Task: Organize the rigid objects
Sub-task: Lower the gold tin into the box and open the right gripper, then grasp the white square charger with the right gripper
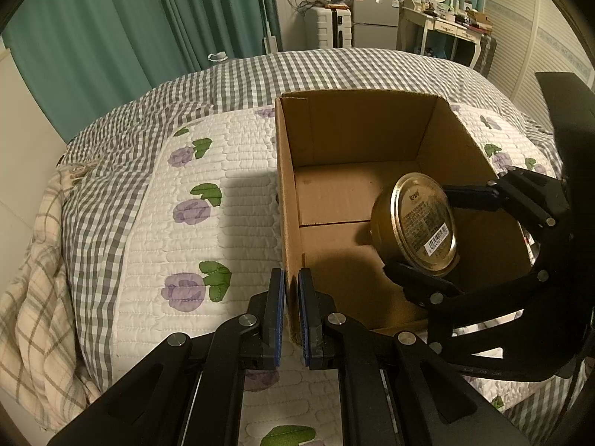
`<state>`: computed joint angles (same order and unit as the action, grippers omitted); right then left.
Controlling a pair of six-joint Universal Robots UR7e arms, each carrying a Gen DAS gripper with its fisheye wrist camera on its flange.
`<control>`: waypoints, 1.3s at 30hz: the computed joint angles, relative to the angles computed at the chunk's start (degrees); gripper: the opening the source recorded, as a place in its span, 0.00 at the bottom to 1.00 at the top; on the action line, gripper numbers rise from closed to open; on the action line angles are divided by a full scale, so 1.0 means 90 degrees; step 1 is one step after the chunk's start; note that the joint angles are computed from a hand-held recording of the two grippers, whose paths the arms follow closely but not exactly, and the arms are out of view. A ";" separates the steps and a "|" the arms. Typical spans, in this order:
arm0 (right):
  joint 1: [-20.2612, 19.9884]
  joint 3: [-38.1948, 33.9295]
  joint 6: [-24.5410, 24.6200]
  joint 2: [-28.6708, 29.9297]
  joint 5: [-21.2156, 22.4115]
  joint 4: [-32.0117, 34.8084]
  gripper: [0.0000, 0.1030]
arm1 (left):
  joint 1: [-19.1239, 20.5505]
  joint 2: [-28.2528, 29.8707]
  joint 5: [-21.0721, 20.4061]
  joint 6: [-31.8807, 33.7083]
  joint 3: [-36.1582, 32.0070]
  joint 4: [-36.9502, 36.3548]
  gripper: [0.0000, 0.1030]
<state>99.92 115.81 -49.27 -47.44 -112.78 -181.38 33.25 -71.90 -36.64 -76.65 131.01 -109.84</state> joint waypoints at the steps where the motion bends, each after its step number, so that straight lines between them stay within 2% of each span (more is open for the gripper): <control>1: -0.0021 0.0029 -0.0019 -0.0062 0.0001 -0.0009 0.79 | 0.0005 -0.0007 -0.0002 0.0022 0.0005 -0.0019 0.07; 5: -0.0004 0.0164 -0.0014 -0.0305 0.0086 -0.0139 0.85 | -0.0022 0.0008 0.0000 -0.0011 -0.0030 0.0045 0.07; 14: 0.0041 0.0480 -0.0022 -0.1295 0.0044 -0.0329 0.86 | -0.0052 0.0021 0.0000 -0.0072 -0.0057 0.0101 0.07; 23: -0.0383 0.1040 -0.0049 -0.2259 -0.0196 -0.0794 0.86 | -0.0068 0.0020 0.0010 -0.0098 -0.0062 0.0177 0.07; 27: -0.0696 0.1279 -0.0088 -0.2328 -0.0249 -0.0892 0.86 | -0.0076 0.0036 0.0009 -0.0134 -0.0087 0.0259 0.07; 33: -0.1311 0.1628 -0.0019 -0.2036 -0.0313 -0.1250 0.86 | -0.0095 0.0071 0.0017 -0.0192 -0.0119 0.0349 0.07; 39: -0.1793 0.1819 0.0350 -0.1737 -0.0187 -0.1143 0.86 | -0.0099 0.0067 0.0013 -0.0184 -0.0116 0.0343 0.07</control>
<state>83.78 132.19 -46.12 -63.08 -114.45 -191.67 32.36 -71.29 -36.52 -78.31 129.96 -106.75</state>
